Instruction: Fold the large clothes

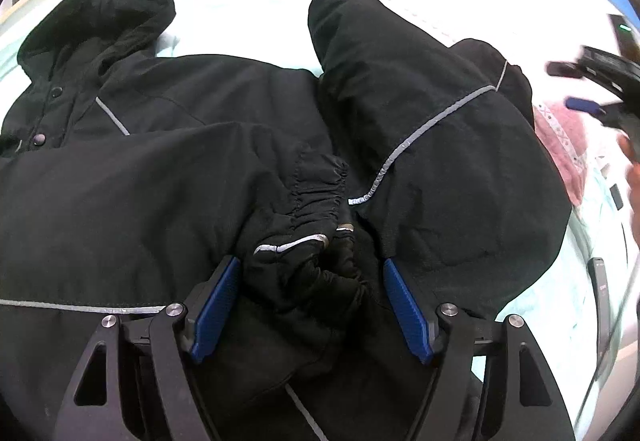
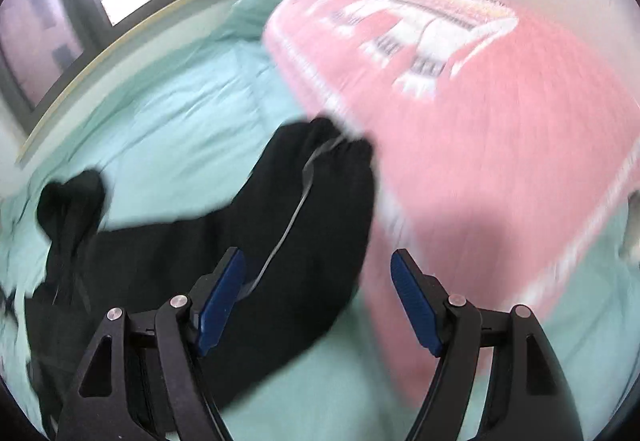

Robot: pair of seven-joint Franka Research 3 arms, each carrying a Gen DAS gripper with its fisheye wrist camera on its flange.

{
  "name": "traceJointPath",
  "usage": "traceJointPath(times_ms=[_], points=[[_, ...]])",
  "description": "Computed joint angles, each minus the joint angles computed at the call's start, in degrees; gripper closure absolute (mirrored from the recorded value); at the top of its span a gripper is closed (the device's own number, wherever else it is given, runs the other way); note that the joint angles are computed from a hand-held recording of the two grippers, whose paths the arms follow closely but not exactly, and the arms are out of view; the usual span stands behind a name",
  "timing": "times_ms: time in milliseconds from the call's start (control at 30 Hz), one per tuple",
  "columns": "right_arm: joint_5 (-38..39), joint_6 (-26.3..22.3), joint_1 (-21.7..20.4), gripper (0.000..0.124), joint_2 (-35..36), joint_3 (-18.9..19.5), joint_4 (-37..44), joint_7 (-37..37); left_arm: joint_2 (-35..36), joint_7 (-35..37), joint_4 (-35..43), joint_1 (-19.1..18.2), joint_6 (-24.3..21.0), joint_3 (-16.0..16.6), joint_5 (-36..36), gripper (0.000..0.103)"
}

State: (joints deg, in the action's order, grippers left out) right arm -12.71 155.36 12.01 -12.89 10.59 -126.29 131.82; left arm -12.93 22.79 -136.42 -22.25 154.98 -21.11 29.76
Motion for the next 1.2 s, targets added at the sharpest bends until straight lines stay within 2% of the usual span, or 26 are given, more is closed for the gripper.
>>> traceJointPath(times_ms=[67,167,300,367,400,433,500,567,633,700,733,867,933,1000,1133,1167,1200], points=[[-1.0,0.2,-0.8,0.046,3.6,-0.7,2.9,-0.4,-0.3,-1.1,-0.4,0.3,0.5,-0.7,1.7,0.028],[2.7,-0.6,0.8,0.046,9.3,-2.9,7.5,-4.7,-0.6,-2.5,-1.3,1.0,2.3,-0.7,3.9,0.028],[-2.0,-2.5,2.6,0.046,14.5,-4.9,12.3,-0.7,-0.6,-3.2,-1.2,1.3,2.3,-1.0,4.8,0.027],[-2.5,-2.0,3.8,0.073,15.9,-5.6,13.7,-2.2,-0.7,-3.5,-1.1,1.2,1.6,-1.2,5.3,0.027],[-3.2,-1.7,4.7,0.097,15.9,-5.6,13.8,-3.7,-0.6,-3.4,-0.9,1.1,1.3,-1.2,5.2,0.027],[-4.1,-1.8,5.5,0.104,15.7,-5.7,13.7,-3.7,-0.6,-3.1,-0.9,0.8,1.2,-1.0,4.8,0.027],[-8.0,0.0,6.5,0.106,12.9,-5.8,11.1,-2.1,-1.7,-2.5,-1.6,0.2,2.8,-0.2,3.2,0.027],[-12.3,2.0,6.0,0.106,7.2,-5.2,6.5,0.3,-3.7,-1.6,-2.4,-0.3,4.5,0.5,1.2,0.028],[-18.9,2.0,3.1,0.106,0.3,-2.7,1.9,5.3,-6.5,-2.7,-2.4,0.7,5.7,-0.6,2.2,0.028],[-23.6,0.1,-0.6,0.106,-7.1,0.1,-2.7,9.6,-7.7,-2.4,-1.6,1.1,8.1,-1.0,2.2,0.028],[-23.8,-0.8,-1.8,0.106,-10.1,0.7,-4.6,10.0,-7.2,-1.9,-0.2,1.2,8.2,-1.4,2.0,0.028],[-19.4,-3.6,-3.5,0.106,-18.7,0.4,-11.5,7.0,2.2,7.4,6.7,-2.5,5.5,0.7,-5.2,0.028],[-18.0,-4.4,-5.1,0.106,-20.1,1.0,-13.4,5.9,8.0,15.7,8.8,-5.3,5.0,3.1,-15.5,0.028],[-13.2,-4.1,-4.7,0.106,-19.4,-0.6,-14.9,3.8,10.3,12.6,8.9,-4.1,5.3,2.5,-13.7,0.028],[-6.9,-3.2,-4.9,0.102,-19.0,-1.3,-16.4,-0.7,8.9,10.7,8.9,-3.7,4.7,1.7,-10.5,0.028],[-4.2,-1.7,-3.7,0.098,-20.2,-2.7,-18.1,-2.7,8.3,11.1,8.3,-3.8,5.3,1.6,-10.8,0.028],[-0.4,0.3,-1.7,0.084,-20.3,-5.3,-19.0,-5.2,7.6,11.8,7.6,-3.9,6.1,1.7,-11.9,0.028]])
